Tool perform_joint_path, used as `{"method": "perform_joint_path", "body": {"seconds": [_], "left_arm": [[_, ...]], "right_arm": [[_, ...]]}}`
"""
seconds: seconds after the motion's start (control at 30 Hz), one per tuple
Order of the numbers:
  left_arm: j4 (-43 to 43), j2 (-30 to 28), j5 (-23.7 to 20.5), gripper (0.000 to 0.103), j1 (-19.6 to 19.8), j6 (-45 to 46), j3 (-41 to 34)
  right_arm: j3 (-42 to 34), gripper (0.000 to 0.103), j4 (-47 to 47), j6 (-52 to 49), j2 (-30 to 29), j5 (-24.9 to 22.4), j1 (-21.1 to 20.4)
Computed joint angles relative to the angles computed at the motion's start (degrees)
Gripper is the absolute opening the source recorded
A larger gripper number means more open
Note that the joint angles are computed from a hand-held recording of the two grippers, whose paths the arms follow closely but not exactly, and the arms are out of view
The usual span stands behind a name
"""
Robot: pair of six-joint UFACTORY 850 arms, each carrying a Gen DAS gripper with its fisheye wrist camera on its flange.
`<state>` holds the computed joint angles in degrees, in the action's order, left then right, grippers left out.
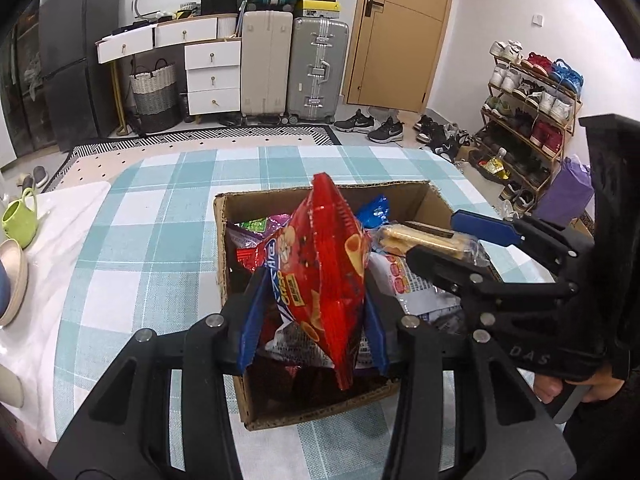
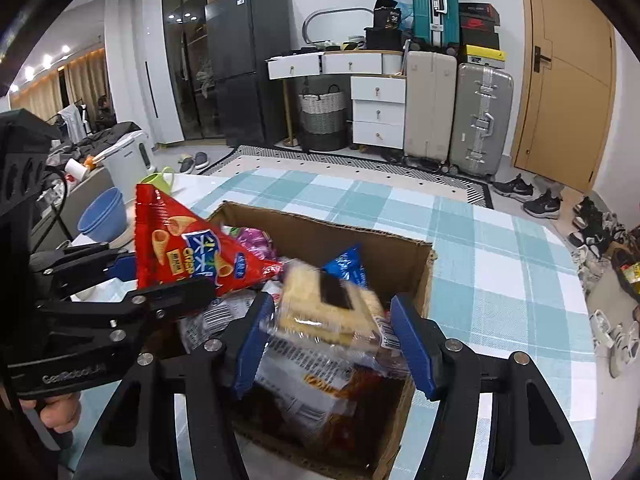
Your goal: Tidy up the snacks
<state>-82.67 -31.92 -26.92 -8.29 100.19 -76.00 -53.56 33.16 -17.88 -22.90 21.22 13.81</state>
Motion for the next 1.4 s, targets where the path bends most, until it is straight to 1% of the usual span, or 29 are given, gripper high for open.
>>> {"method": "perform_joint_path", "body": {"seconds": [0.17,0.23,0.3,0.33,0.4,0.47,0.5,0.57,0.7,0.8,0.83,0.87,0.93,1.03,1.17,1.23,1.33,1.4], "left_arm": [[0.57,0.13,-0.29,0.041,0.08,0.36,0.05],[0.39,0.55,-0.32,0.041,0.21,1.18,0.52],[0.24,1.14,-0.11,0.041,0.32,1.81,1.16],[0.15,1.45,-0.12,0.042,0.41,2.09,1.52],[-0.39,1.88,-0.18,0.048,0.64,3.04,2.09],[-1.12,2.52,-0.53,0.061,0.97,3.93,2.93],[-1.41,2.82,-0.60,0.065,1.11,4.20,3.27],[-2.21,3.46,-1.08,0.077,1.53,4.93,4.08],[-3.52,5.07,-1.37,0.080,2.19,6.13,6.02],[-4.41,6.46,-1.88,0.085,2.86,7.77,7.66],[-5.16,7.21,-1.75,0.091,2.99,8.85,8.48],[-6.43,7.82,-1.63,0.102,3.16,10.49,9.30],[-10.05,9.41,-2.16,0.102,3.75,15.21,11.49],[-13.57,11.37,-2.85,0.102,4.62,19.63,14.15],[-21.49,13.81,-4.52,0.102,5.91,28.16,18.32],[-23.81,14.55,-6.10,0.102,6.81,30.49,20.00],[-26.22,15.32,-8.81,0.102,8.24,32.93,22.54],[-27.28,15.52,-9.85,0.102,8.98,34.55,23.92]], "right_arm": [[2.26,0.064,-1.08,1.09,1.93,1.90,0.87],[3.58,0.073,-0.88,1.21,3.12,2.98,1.28],[5.92,0.086,-5.05,5.61,4.70,5.54,1.45],[6.75,0.088,-5.07,6.02,5.34,6.57,1.74],[8.50,0.093,-4.49,6.46,6.64,8.42,2.17],[9.59,0.099,-3.18,6.08,7.61,9.02,2.49],[10.17,0.101,-2.42,5.79,8.03,9.66,2.68],[10.84,0.102,-0.42,4.58,8.64,10.33,3.10],[12.42,0.102,0.89,4.89,9.90,11.17,3.77],[13.40,0.102,1.00,5.15,10.59,12.31,4.40],[13.80,0.102,0.22,5.90,10.82,12.82,4.51],[14.20,0.102,-0.68,6.73,11.04,13.27,4.60],[15.54,0.102,-2.07,8.31,11.70,15.31,5.20],[17.28,0.102,-3.12,9.90,12.53,17.97,6.14],[19.76,0.102,-4.26,12.12,13.28,21.50,7.40],[20.96,0.102,-4.69,12.79,13.32,23.57,8.12],[22.09,0.102,-4.09,12.70,13.09,25.37,9.14],[22.77,0.102,-3.82,12.87,12.75,26.80,9.87]]}}
